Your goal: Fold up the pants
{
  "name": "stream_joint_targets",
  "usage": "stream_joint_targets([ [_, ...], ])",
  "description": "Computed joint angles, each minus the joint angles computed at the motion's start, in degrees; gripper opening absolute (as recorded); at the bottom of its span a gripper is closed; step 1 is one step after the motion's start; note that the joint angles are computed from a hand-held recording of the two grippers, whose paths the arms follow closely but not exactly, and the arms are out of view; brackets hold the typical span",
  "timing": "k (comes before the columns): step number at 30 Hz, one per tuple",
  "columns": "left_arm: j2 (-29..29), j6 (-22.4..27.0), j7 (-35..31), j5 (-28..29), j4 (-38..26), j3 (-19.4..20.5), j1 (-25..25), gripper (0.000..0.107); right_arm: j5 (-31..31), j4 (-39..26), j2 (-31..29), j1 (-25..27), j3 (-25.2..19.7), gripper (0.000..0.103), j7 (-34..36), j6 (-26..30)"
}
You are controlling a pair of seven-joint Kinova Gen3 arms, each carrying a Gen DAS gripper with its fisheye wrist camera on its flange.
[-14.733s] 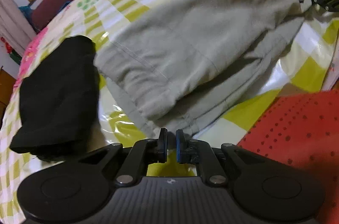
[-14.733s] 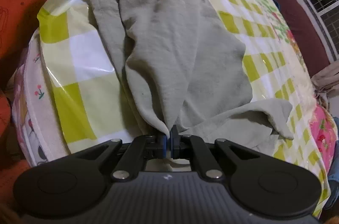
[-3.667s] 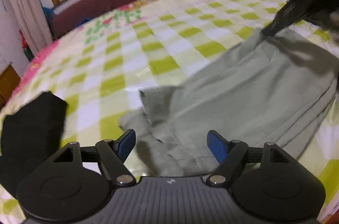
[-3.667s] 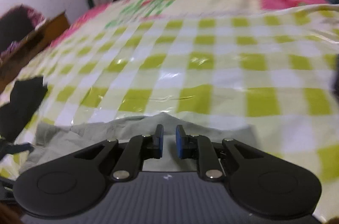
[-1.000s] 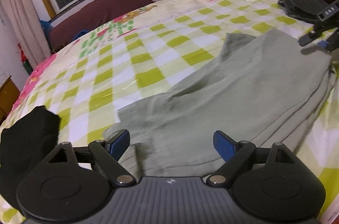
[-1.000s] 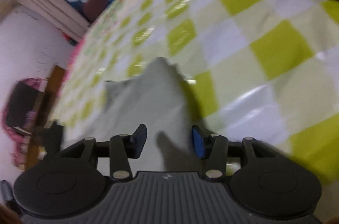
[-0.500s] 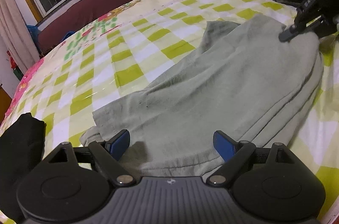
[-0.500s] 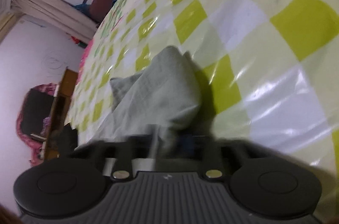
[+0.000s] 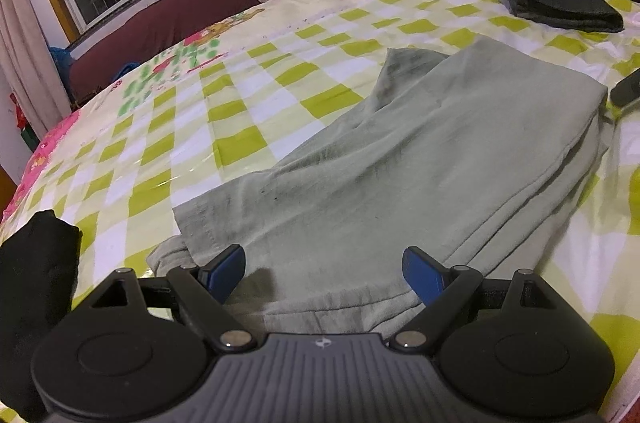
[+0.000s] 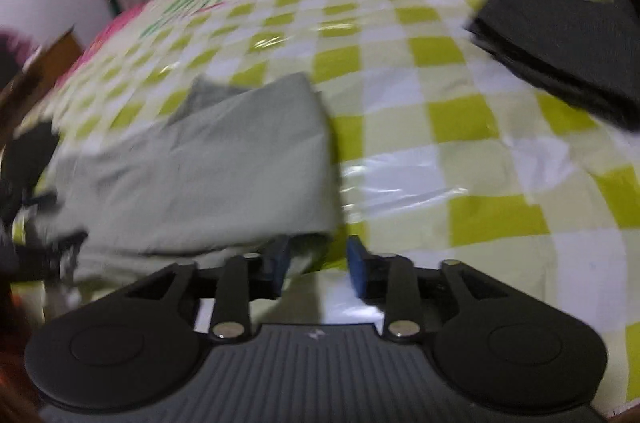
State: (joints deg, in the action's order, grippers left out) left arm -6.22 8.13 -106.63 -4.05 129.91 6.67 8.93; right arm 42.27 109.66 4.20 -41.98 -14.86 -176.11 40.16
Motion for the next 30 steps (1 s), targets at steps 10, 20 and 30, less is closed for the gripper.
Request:
stream_joint_targets([
  [10,-0.34,-1.72,-9.23,9.62,0.89,-6.04,5.67,0.099,3.80,-13.38,14.59,-15.15,10.23,0.039,3.18,20.29],
  [20,0.84,-2.17,-30.88,32.78,0.39,-32.49,30.24,0.099,6.83,-12.32,10.99,-22.14,4.43,0.042,-19.13,41.06],
  [30,1.08,-1.38,-35.10,36.84,0.86,-22.01,18.99,0.099,8.05,-7.12,2.64,-11.59,-1.86,0.048,-22.88,28.72],
])
